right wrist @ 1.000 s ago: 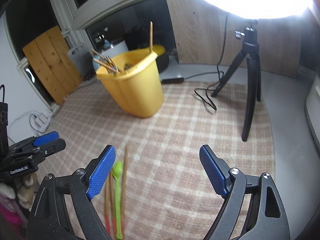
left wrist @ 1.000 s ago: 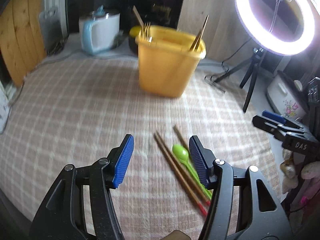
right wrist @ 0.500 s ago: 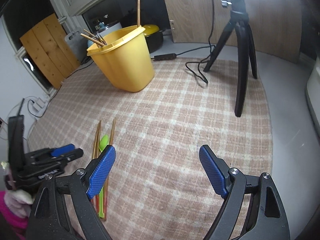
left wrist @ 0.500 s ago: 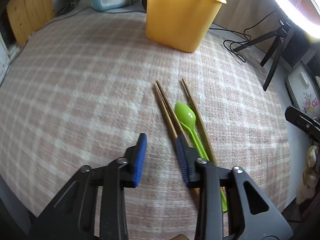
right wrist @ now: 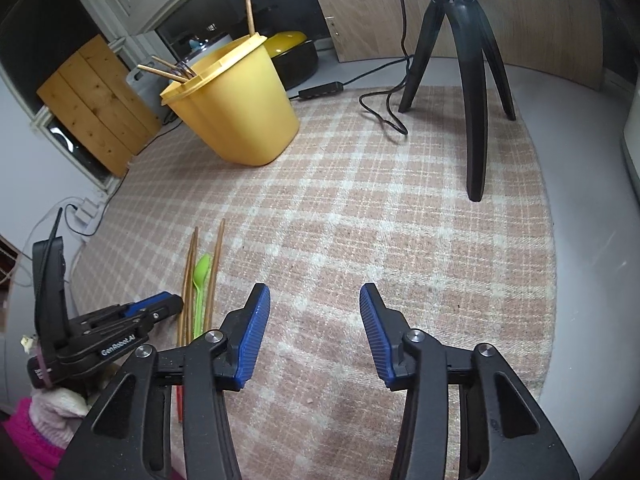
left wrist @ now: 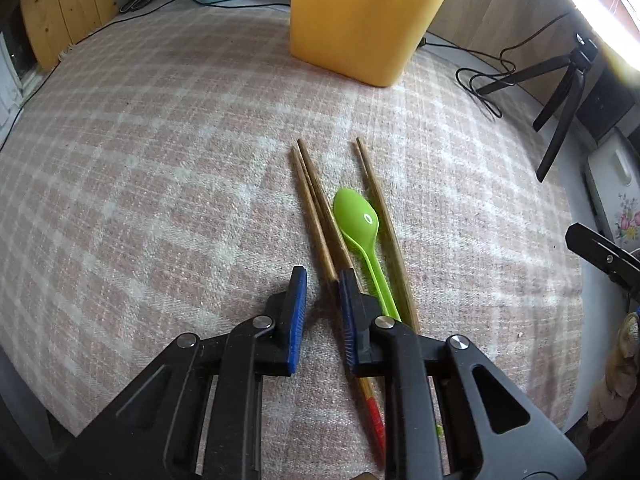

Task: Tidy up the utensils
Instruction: 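Close the left gripper on a chopstick while the right grips chopstick and green spoon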

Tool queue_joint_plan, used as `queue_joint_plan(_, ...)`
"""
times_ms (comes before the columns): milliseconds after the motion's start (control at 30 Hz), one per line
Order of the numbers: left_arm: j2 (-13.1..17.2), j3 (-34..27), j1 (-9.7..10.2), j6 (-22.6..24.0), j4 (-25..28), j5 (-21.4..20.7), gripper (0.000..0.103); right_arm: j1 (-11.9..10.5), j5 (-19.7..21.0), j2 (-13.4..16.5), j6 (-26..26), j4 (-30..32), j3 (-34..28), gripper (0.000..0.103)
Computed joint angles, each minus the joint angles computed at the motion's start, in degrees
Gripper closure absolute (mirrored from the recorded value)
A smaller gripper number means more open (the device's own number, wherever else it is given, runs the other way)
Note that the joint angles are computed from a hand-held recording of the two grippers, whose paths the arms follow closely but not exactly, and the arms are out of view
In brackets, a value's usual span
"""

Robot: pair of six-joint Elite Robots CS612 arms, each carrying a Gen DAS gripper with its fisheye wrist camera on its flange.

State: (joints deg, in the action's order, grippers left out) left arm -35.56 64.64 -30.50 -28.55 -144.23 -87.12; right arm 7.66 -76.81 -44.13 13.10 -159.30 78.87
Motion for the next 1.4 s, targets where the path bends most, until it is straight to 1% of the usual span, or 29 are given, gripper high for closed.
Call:
queue_joint_plan(200, 0.5, -1.0, -0.22, 1.4, 1.3, 0.5, 0.088, 0.0, 0.2, 0.2, 0.4, 0.3, -0.4, 0.060)
queue_joint_plan(267, 0.7, -1.3, -0.29, 1.8, 1.6, 0.5, 0.091, -0.1, 0.9, 0.4, 0.3, 0.8, -0.7, 0.066)
queue_joint_plan(333, 0.9, -1.7, -0.20, 1.7, 1.8, 0.1, 0.094, 0.0, 1.8, 0.5, 0.3, 1.4, -1.1, 0.066)
queue_joint_plan(400, 1.1, -1.9, 0.08, 1.1, 1.7, -1.1, 0.094, -0.1, 3.2, 0.8, 0.6, 2.4, -1.5, 0.067)
queue_joint_plan(467, 1.1, -1.9, 0.24, 1.2, 1.6, -1.7, 0.095, 0.0, 5.1, 1.2, 0.1, 4.2, -2.4, 0.067)
queue_joint_plan(533, 1.0, -1.8, 0.28, 2.5, 1.5, -1.8, 0.096, 0.3, 6.4, 1.6, -1.0, 6.3, -3.4, 0.067)
queue_joint_plan(633, 0.8, -1.4, 0.43, 4.0, 1.4, -1.9, 0.097, 1.0, 6.9, 2.2, -2.7, 9.8, -5.0, 0.072)
queue_joint_plan(767, 0.3, -0.6, 1.11, 6.6, 1.1, -3.4, 0.097, 1.9, 8.1, 3.7, -2.7, 14.0, -7.8, 0.077)
queue_joint_plan(833, 0.2, -0.4, 1.45, 8.0, 0.9, -4.3, 0.097, 2.3, 8.2, 4.5, -2.4, 15.5, -9.3, 0.077)
queue_joint_plan(900, -0.1, 0.1, 1.59, 9.5, 0.6, -3.6, 0.097, 2.8, 8.0, 5.4, -1.7, 17.3, -11.0, 0.078)
queue_joint_plan(967, -0.1, 0.2, 1.93, 10.6, 0.5, -4.3, 0.097, 3.2, 7.9, 6.4, -1.0, 19.4, -12.8, 0.083)
queue_joint_plan(1000, -0.1, 0.1, 2.19, 11.2, 0.6, -5.0, 0.097, 3.4, 7.6, 6.7, -0.9, 20.1, -13.4, 0.083)
queue_joint_plan(1067, -0.2, 0.2, 2.24, 12.6, 0.6, -4.2, 0.097, 3.9, 6.7, 7.5, -0.7, 22.3, -15.2, 0.084)
queue_joint_plan(1133, -0.2, 0.3, 2.41, 14.1, 0.6, -4.3, 0.097, 4.3, 6.0, 8.2, -0.7, 24.3, -16.7, 0.085)
queue_joint_plan(1233, -0.1, 0.0, 2.64, 15.2, 0.8, -5.0, 0.097, 4.9, 3.5, 9.1, -1.4, 27.4, -18.9, 0.085)
queue_joint_plan(1400, 0.4, -0.8, 2.93, 16.6, 0.9, -6.3, 0.097, 6.1, -1.2, 10.6, -3.3, 32.0, -22.6, 0.091)
